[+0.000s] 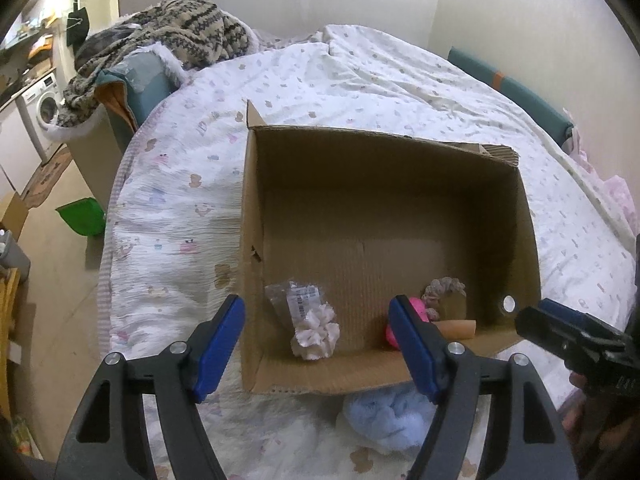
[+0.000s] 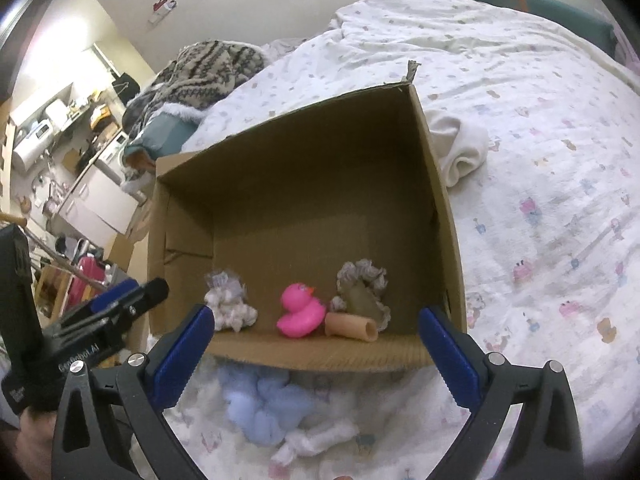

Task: Organize soft objects
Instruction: 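Open both tools to drop the tube and duck into the box, then withdraw from the box and grasp the light blue fluffy sock with the left tool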

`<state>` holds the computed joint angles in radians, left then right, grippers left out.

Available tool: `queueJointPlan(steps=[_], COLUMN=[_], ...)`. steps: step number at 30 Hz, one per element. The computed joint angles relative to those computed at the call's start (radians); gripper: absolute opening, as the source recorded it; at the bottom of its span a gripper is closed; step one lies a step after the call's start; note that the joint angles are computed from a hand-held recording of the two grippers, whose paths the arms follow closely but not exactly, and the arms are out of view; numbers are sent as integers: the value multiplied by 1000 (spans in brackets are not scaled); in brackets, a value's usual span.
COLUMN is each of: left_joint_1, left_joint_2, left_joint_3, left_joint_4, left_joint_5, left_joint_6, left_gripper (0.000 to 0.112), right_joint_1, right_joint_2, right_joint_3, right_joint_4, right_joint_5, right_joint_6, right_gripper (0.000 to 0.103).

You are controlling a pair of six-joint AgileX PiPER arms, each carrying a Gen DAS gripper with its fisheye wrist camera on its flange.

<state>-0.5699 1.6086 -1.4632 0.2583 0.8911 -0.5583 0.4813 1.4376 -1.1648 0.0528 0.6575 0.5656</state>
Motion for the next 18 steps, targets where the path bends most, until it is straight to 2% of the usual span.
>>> queueJointPlan(steps=[10,18], left_joint_1=[-27,-33], left_joint_2=[-98,-170], left_joint_3=[88,172], left_joint_4=[15,-4], left_joint_5=[36,72], left_joint_6=[-54,-100], left_gripper=[72,72], right_joint_1=[68,131], right_joint_2=[-99,-124], right_joint_3=[67,77], right_joint_4=[-67,-138], right_joint_5=[39,95], right_joint_6=[104,222], right_gripper=[103,103])
